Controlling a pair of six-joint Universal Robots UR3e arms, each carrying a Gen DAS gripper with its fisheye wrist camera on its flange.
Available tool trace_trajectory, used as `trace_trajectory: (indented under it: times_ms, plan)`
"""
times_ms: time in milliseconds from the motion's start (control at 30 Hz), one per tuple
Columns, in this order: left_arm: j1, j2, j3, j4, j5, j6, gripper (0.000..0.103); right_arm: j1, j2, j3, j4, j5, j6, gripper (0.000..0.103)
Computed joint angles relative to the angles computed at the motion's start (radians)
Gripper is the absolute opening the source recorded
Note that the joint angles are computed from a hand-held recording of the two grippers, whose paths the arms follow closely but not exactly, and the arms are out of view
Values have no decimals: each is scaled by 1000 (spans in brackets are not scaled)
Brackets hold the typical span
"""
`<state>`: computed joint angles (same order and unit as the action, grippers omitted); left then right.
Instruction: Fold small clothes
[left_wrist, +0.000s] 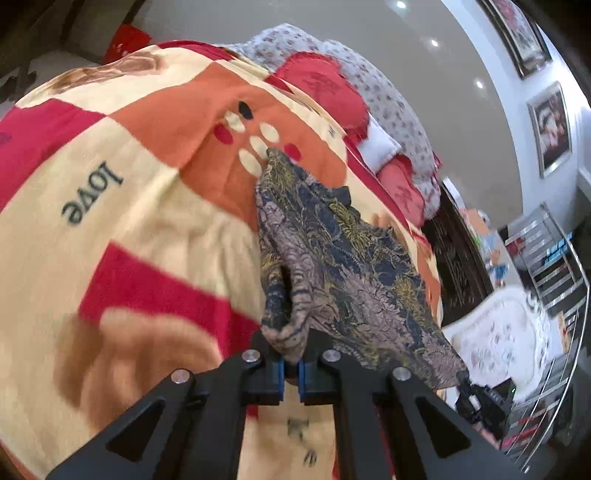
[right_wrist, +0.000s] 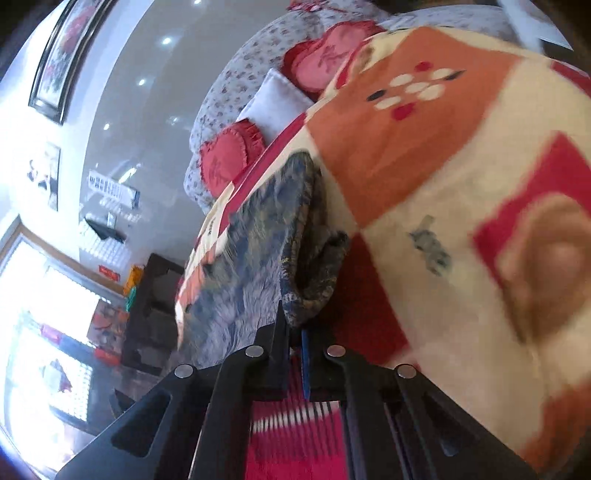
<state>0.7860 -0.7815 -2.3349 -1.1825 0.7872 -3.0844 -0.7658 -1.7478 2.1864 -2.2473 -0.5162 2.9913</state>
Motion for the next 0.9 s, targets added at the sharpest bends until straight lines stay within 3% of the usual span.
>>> trace_trajectory:
  times_ms: [100,133,167,233,333,467,500,533,567,700,900]
  plan:
    - [-107,-111,-30,161,102,-76,10,-84,-107,14,287,-15,-180,17]
    - [-128,-145,-32,191,126,-111,13,-89,-108,10,299,-42,-180,19]
    - [-130,-161,-42,202,137,-133,23,-93,-111,4,301,-73,-163,20]
    - [-91,-127,-86,201,106,-131,41,-104,-144,-1,257,-143,-83,21]
    - [-80,-141,-118,256,69,-137,54,-93,-202,-21,113,-181,3,23]
    - [-208,-236,-98,449,176,-259,66,122,-78,-166,-102,-253,83,28]
    - [-255,-262,-84,489,232,-294,65,220,-11,-225,-164,-300,105,28]
    - [-333,-314,-48,532,333,-334,49,307,51,-281,-210,-350,115,28]
    - [-398,-354,-19,555,420,-364,27,365,80,-299,-244,-380,102,28]
    - [-512,-429,20,604,553,-414,24,714,328,-527,-349,-614,36,28]
    - [-602,-504,88,593,665,-434,24,1025,688,-892,-320,-950,-81,28]
